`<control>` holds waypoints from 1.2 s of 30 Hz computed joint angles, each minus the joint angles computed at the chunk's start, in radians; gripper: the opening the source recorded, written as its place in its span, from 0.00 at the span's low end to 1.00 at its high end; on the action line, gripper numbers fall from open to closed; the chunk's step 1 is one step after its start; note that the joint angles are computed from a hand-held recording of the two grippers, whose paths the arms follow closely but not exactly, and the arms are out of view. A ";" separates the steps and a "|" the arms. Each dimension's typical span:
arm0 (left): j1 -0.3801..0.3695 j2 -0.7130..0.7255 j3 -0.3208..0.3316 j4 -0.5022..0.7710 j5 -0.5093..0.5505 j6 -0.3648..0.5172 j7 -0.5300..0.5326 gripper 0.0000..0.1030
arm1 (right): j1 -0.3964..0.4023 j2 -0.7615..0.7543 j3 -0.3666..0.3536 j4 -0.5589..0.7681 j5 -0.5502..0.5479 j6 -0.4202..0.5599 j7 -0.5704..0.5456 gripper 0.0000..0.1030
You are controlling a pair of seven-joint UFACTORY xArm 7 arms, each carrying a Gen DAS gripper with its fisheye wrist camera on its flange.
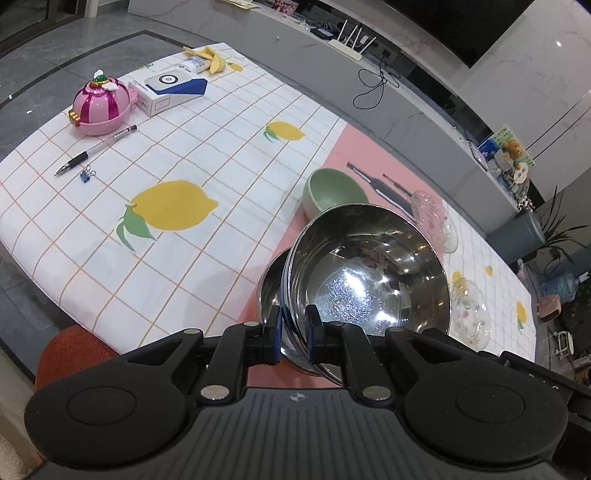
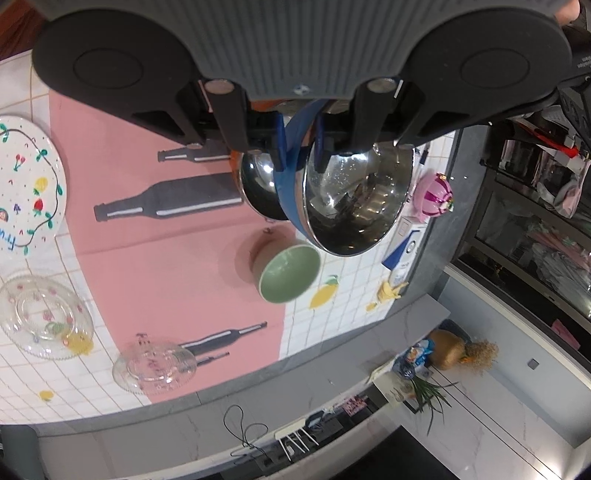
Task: Organize plates and bowls
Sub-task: 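Lift the blue pot with both grippers and lower it into the orange bowl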
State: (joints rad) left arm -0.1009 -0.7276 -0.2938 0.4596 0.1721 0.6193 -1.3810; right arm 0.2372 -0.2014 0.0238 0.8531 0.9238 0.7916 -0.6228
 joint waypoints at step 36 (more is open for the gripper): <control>0.023 0.172 0.008 0.064 0.071 0.005 0.034 0.13 | 0.019 0.088 0.048 0.006 -0.116 -0.107 0.090 0.13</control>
